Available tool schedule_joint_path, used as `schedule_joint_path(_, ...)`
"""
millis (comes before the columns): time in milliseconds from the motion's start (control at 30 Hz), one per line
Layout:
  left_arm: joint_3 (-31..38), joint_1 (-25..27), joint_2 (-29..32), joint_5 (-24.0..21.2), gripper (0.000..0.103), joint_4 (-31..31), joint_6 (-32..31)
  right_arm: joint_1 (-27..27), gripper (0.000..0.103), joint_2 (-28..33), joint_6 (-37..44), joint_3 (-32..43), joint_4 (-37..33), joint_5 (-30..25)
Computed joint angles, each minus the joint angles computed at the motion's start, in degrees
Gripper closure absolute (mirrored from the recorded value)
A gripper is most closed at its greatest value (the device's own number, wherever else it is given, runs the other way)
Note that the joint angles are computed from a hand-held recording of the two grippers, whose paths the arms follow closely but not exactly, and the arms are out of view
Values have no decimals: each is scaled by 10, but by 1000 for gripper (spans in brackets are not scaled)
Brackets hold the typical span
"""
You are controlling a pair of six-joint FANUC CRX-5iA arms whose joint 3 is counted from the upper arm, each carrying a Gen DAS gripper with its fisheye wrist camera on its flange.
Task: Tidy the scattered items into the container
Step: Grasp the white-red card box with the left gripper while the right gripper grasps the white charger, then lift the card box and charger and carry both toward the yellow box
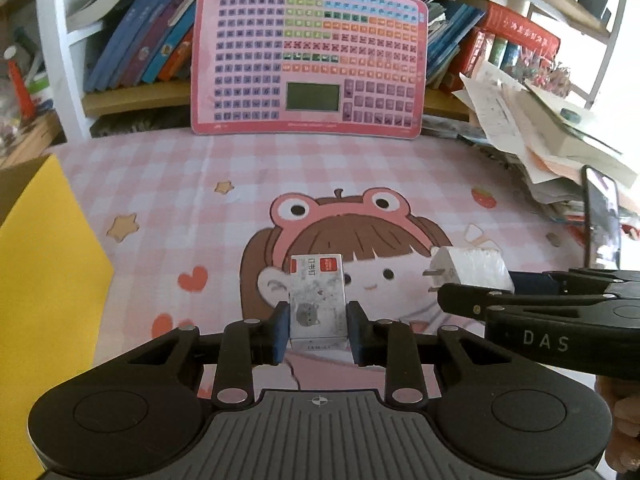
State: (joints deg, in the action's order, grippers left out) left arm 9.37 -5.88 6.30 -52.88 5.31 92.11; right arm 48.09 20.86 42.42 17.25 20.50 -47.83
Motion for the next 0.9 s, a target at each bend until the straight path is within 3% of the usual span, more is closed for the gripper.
schedule_joint_path(433, -116, 34, -118, -2, 75, 81, -65, 45, 52, -84, -36, -79, -15, -9)
schedule_joint_path(900, -243, 88, -227, 3, 75, 205, -158, 132, 52, -134, -148, -137, 71, -76)
